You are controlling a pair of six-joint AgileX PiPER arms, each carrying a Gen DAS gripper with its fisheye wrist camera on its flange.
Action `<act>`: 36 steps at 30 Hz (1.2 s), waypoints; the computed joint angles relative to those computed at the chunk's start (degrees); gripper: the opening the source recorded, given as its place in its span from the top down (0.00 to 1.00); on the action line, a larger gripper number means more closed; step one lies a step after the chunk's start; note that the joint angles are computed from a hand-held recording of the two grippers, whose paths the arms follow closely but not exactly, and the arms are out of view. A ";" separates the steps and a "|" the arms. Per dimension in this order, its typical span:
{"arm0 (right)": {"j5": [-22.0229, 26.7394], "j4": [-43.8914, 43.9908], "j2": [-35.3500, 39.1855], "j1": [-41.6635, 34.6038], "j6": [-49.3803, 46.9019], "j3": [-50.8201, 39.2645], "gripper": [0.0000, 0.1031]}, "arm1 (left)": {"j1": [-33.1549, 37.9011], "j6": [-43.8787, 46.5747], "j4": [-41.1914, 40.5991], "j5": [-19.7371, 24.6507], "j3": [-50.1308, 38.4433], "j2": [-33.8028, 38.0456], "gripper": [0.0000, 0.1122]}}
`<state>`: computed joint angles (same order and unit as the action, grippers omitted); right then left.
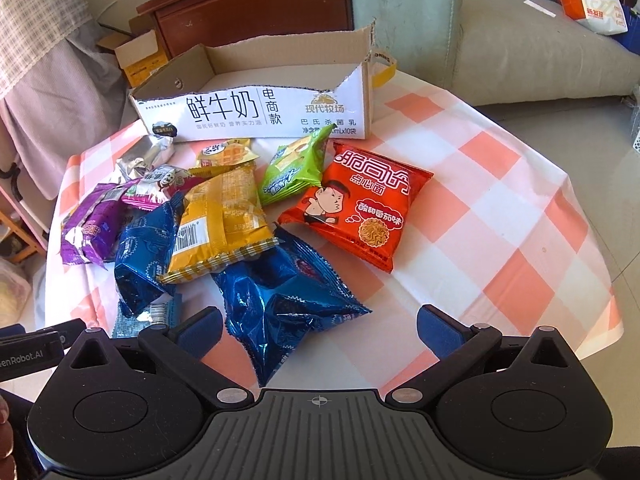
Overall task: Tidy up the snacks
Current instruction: 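Lower the right gripper onto the dark blue bag while the left gripper approaches the light blue packet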
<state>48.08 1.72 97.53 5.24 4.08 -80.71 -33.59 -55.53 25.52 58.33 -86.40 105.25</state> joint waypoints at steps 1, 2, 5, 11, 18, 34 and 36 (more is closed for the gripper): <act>-0.20 0.59 -0.15 -0.48 -0.32 0.21 0.00 | -0.07 0.28 -0.29 -0.39 0.04 0.04 0.13; -0.35 0.90 -0.22 -0.72 -0.57 0.34 0.00 | -0.31 0.52 -0.45 -0.76 -0.03 0.17 0.13; -0.75 2.96 -0.44 -1.37 -2.75 0.76 0.01 | -1.08 1.72 -0.73 -1.57 -0.73 0.91 0.13; -2.24 5.43 0.54 -1.29 -5.78 0.00 0.03 | -2.35 4.46 -3.52 -3.96 -3.06 4.08 0.13; -3.10 7.89 2.92 -1.20 -6.39 -1.43 0.08 | -3.59 4.79 -3.49 -6.21 -5.00 7.52 0.13; 1.66 19.26 1.18 -2.68 -19.19 1.76 0.16 | -0.83 0.95 -1.69 -8.81 5.12 0.92 0.17; 0.47 17.86 0.55 -2.64 -17.75 2.29 0.14 | -0.71 0.78 -1.27 -9.78 5.63 0.51 0.17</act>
<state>48.55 19.59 98.08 2.60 -13.67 -78.41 -34.30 -54.76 24.25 48.55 -80.77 105.77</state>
